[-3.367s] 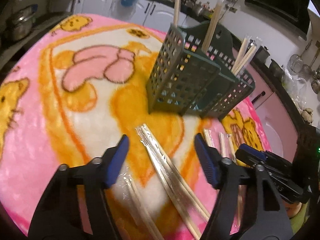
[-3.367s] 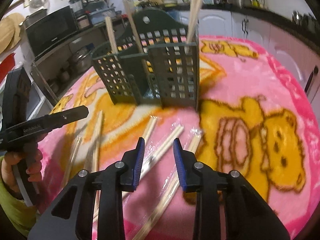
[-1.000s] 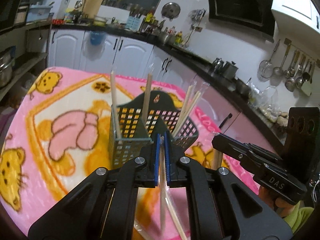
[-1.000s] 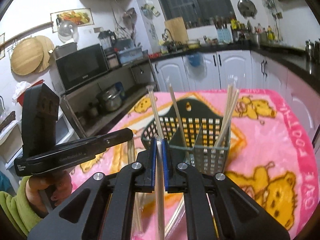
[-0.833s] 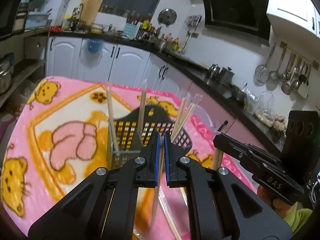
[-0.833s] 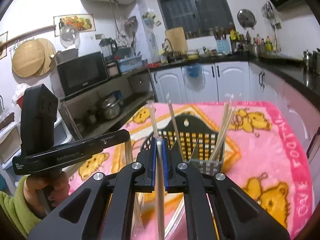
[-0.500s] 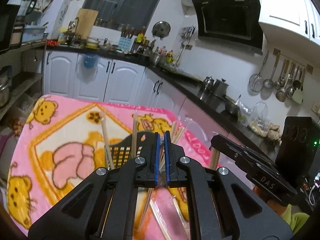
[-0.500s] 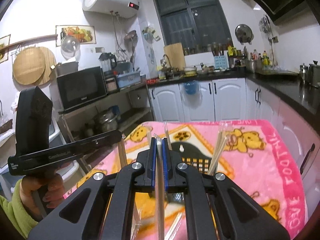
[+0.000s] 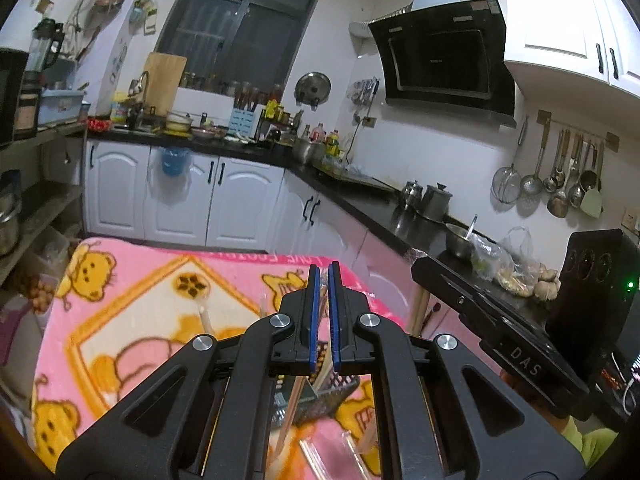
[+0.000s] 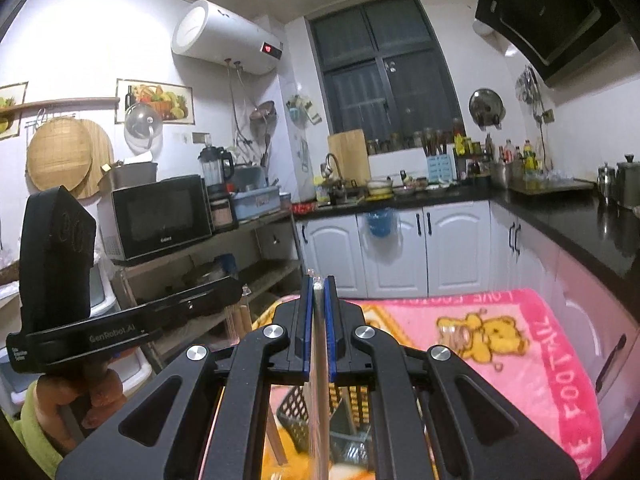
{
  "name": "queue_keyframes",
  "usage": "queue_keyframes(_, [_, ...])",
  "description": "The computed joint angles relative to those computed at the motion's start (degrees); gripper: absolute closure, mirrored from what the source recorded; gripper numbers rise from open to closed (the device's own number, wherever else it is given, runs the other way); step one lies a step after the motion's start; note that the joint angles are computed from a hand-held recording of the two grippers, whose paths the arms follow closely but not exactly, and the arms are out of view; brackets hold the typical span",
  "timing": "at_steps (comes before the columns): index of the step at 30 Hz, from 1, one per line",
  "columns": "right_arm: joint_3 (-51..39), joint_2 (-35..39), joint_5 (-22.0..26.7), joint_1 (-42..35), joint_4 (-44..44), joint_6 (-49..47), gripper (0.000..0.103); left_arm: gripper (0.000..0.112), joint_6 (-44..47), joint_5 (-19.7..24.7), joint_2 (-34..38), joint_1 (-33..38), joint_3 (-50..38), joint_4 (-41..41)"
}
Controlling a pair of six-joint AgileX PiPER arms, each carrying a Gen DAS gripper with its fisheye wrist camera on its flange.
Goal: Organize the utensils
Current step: 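Lift the left tool's chopstick over the caddy while the right tool carries its own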
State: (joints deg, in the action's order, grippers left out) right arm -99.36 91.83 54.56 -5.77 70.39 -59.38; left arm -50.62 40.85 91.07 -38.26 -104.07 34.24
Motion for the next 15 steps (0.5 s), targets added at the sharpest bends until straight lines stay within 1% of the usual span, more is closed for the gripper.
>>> queue_keyframes(7, [-5.31, 3.4, -4.45, 3.19, -1.61, 1.33, 0.097, 0.11, 2.42, 1.71, 2.91, 1.06, -5.93, 0.54])
queue_keyframes(11, [-7.85, 5.47, -6.75, 4.74, -1.99, 1.62, 0.097, 0.11, 3.33, 1.64, 4.6, 1.97, -8.72, 0.71])
queue_keyframes(15, [-8.55, 6.64, -8.54, 5.61, -0.03, -0.6, 0.097, 0.11, 2.12, 0.89, 5.77, 2.41, -10.08, 2.85])
